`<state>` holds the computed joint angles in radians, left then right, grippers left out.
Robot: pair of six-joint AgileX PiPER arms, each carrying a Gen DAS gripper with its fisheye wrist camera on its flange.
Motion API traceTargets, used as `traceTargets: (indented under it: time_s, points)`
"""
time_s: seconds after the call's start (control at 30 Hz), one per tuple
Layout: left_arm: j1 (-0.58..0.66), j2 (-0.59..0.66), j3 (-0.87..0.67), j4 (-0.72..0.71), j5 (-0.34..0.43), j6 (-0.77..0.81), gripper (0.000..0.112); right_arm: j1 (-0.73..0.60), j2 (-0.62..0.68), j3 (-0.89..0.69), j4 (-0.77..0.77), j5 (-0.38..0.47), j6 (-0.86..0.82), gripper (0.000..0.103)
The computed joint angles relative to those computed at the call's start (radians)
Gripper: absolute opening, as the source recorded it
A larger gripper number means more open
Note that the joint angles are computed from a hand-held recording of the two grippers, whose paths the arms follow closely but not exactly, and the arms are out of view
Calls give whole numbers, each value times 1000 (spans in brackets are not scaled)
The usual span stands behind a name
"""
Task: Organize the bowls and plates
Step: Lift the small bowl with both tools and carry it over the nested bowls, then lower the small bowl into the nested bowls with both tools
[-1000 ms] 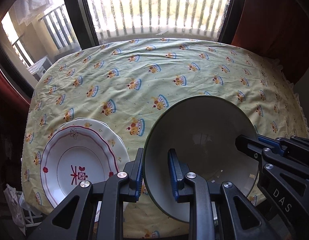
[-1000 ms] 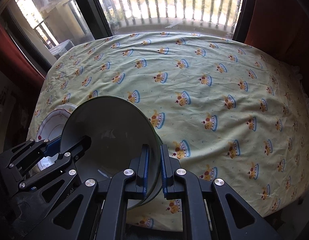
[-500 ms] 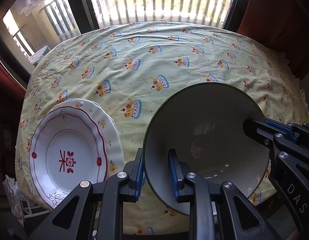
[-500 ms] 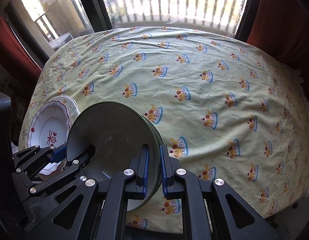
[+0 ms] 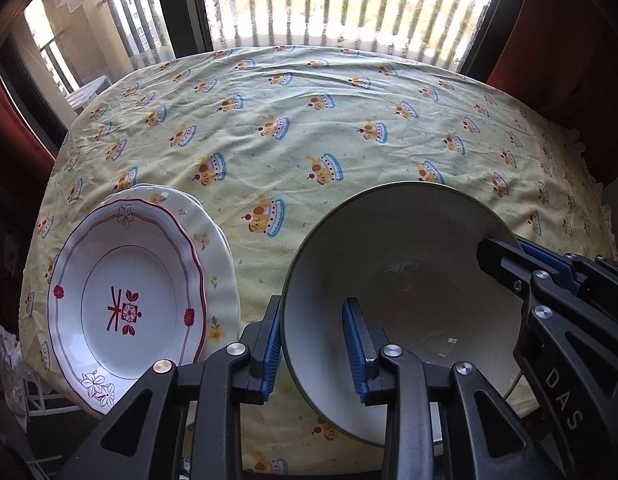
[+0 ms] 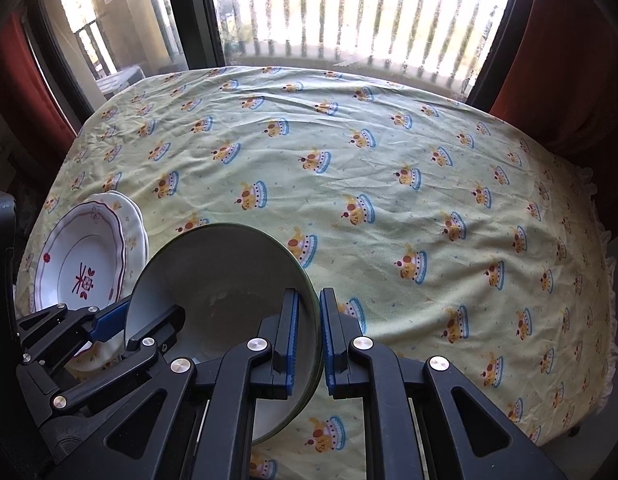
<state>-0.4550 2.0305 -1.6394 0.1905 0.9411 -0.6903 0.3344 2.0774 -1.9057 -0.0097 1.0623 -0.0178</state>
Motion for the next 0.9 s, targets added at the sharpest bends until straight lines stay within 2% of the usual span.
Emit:
traceTargets:
  time_s: [0.1,0.17,0.2,0.23,0.3,0.37,0.43,0.53,0.6,0.77,0.9]
  points:
    - [2,-13,21,5,-6,-20,40,-10,-9,13,24,-7,-6,15]
    - [9,-22,36,-6,-11,-12,50,-15,-6,8,38,10,-8,22]
    - [15,-25,45,-12,-15,-7,60,-19,-6,9,50,15,-11,32]
    - [20,-30,56,-16,-22,-1,63,-25,-4,7,62,23,-8,43]
    - [32,-38,73,-31,-36,24,65,-35,-10,22,78,21,19,55]
    - [51,-41,89,-63,-57,63,69,-41,-15,37,83,14,48,58]
    - [78,-40,103,-127,-86,121,69,-46,-11,40,95,16,73,62]
    - [114,-17,100,-233,-108,222,69,-51,13,22,101,37,125,63]
    - [117,-12,101,-244,-141,269,69,-50,23,13,97,48,164,63]
    - [149,47,26,-378,-100,452,62,-26,18,12,35,56,283,63]
    - [177,103,-40,-466,-43,549,54,-5,32,-16,-11,96,385,63]
